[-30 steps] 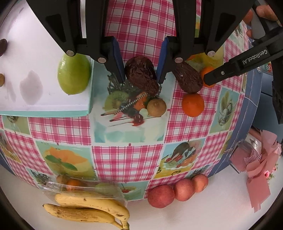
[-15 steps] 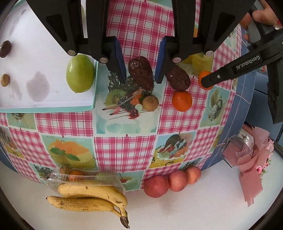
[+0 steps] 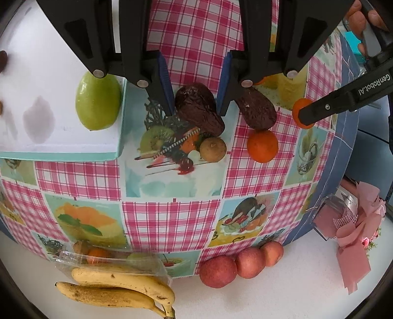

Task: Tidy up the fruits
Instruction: 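Grasp a tangerine with the left tool while the right tool grasps a dark date, then carry the tangerine and date over the white tray with both tools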

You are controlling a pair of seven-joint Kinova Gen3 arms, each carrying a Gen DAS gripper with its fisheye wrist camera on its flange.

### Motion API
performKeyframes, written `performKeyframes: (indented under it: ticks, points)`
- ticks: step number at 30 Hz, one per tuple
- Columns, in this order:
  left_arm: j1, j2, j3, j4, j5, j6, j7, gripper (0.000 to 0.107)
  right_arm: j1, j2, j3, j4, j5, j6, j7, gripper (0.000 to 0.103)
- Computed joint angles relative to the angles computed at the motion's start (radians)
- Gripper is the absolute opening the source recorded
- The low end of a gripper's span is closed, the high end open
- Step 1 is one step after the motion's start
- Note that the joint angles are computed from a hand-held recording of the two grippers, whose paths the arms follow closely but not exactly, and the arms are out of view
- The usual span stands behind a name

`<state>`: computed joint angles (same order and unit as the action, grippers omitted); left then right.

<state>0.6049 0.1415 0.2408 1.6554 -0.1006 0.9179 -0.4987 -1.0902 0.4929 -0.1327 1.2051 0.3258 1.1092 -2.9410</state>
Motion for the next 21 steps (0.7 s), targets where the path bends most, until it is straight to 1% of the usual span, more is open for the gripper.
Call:
performKeyframes:
  ticks: [3,9,14,17,21]
  points:
    - [0.002,0.003,0.000,-0.005,-0.004,0.004,0.002,0.038,-0.002,0.006,0.001,-0.012,0.004,0.011,0.008,0.037]
    - [0.008,0.002,-0.001,-0.009,-0.015,0.011,0.011,0.038,0.004,-0.005,0.001,0.018,-0.002,-0.032,-0.002,0.038]
    - [0.012,-0.003,0.000,-0.016,-0.031,0.018,0.018,0.038,-0.002,-0.014,0.003,0.028,0.004,-0.036,-0.025,0.037]
    - [0.017,-0.012,0.002,-0.020,-0.044,0.019,0.027,0.038,-0.007,-0.036,0.006,0.047,0.020,-0.053,-0.052,0.037]
    - [0.031,-0.026,0.010,-0.034,-0.082,0.035,0.054,0.038,-0.025,-0.068,0.010,0.049,0.072,-0.042,-0.091,0.037]
